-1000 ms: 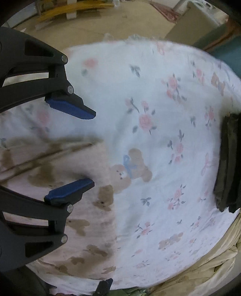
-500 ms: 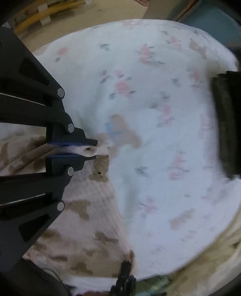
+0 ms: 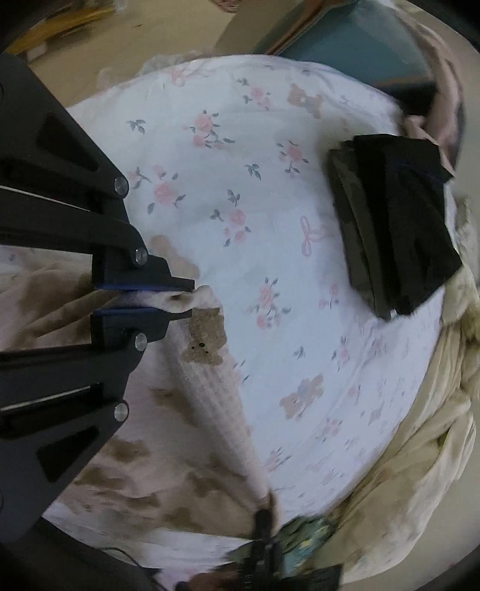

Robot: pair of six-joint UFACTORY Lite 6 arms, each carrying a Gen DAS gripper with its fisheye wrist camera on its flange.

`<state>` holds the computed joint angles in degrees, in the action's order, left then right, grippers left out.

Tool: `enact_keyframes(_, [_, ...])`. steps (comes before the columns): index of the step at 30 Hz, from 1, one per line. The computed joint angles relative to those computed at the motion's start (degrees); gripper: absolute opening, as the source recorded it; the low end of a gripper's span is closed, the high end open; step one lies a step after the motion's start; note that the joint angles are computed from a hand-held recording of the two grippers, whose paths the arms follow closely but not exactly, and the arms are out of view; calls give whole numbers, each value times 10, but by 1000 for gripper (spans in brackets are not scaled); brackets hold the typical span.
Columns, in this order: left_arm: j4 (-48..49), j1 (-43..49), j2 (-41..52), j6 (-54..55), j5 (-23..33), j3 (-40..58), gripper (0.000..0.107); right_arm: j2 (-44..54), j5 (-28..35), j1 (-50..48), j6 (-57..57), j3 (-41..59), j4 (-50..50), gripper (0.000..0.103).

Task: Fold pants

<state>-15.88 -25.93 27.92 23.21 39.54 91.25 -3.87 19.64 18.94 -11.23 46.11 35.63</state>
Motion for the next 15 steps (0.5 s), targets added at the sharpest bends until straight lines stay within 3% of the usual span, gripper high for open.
enact_keyframes(4, [21,-13,-109,35,-31,-106,4,-79,6,51,121,-38,-96,4])
enact_keyframes(12, [31,-35,-306,104,38,-288,5,-184,86,223,380,-94,-280,4])
enact_keyframes(15, [133,-124,-367,31,63,-373,8,-142,123,299,404,-97,-263,4])
